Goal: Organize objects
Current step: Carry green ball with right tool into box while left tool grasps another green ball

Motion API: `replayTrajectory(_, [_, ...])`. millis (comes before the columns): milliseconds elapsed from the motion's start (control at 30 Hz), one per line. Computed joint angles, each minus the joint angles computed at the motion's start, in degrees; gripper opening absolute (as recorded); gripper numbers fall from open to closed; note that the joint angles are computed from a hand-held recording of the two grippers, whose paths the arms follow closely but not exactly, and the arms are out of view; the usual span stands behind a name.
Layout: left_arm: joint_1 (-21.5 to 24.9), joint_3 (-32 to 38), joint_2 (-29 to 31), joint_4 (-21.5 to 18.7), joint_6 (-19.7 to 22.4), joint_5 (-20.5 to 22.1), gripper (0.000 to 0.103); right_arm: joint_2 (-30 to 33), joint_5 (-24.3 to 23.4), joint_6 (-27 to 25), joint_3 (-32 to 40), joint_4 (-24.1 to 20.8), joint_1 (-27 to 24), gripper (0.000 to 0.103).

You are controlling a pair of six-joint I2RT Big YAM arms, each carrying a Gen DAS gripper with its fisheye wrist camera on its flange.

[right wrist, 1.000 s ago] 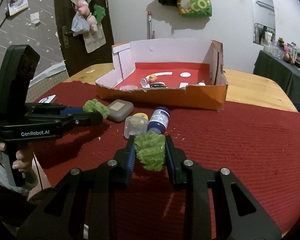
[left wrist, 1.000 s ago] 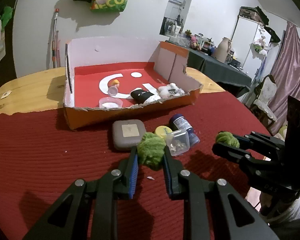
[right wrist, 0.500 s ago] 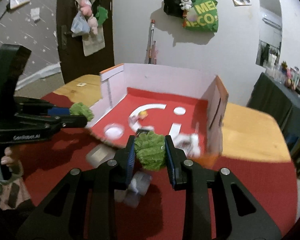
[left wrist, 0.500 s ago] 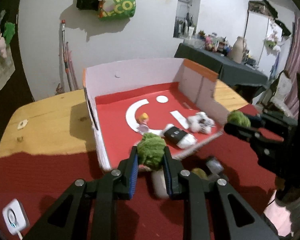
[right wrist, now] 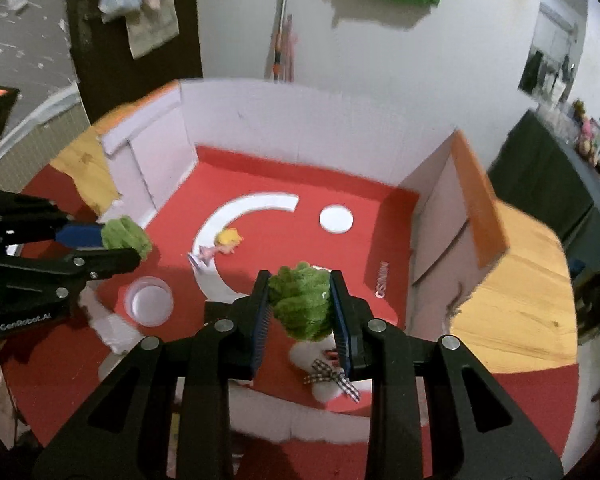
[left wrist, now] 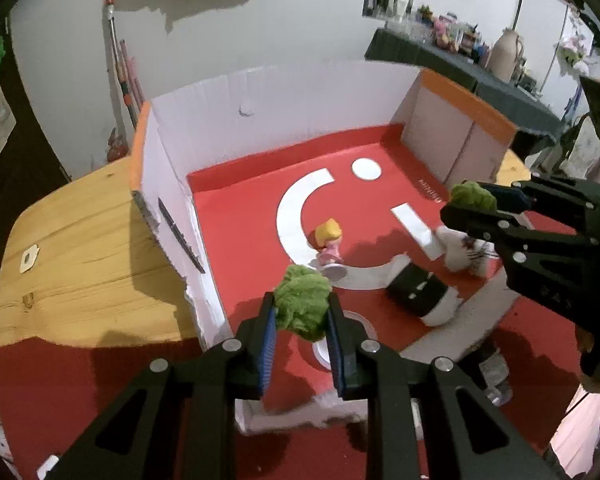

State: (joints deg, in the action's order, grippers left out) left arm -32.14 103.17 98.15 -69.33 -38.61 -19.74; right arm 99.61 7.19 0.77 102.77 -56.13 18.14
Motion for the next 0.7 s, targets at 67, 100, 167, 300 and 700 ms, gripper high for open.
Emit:
replayTrajectory(67, [0.6, 0.9, 0.8, -1.2, 0.1, 1.2, 0.024, 1.9, -0.1, 0.5, 2.5, -2.7, -0.1, 0.027])
replayTrajectory(100, [0.9, 1.3, 1.3, -1.7, 0.1, 2.0, 0.024, 2.9, -0.1, 0.6, 3.7, -4.0, -0.2, 0.027])
replayTrajectory(167, [1.5, 2.0, 1.9, -2.9, 0.0, 3.2, 0.024, 4.3, 0.5, 1.1, 5.3, -5.7, -0.3, 0.027])
replayTrajectory(300, [2.4, 2.6, 2.7, -4.2, -0.1, 5.1, 0.024, 7.0, -0.9, 2.0, 8.7, -9.7, -0.8, 0.027])
replayTrajectory(700, [3.3, 4.8, 4.7, -6.5, 1.1, 6.3, 0.024, 11.3, -2.4, 2.0, 14.2, -16.9, -1.8, 0.027])
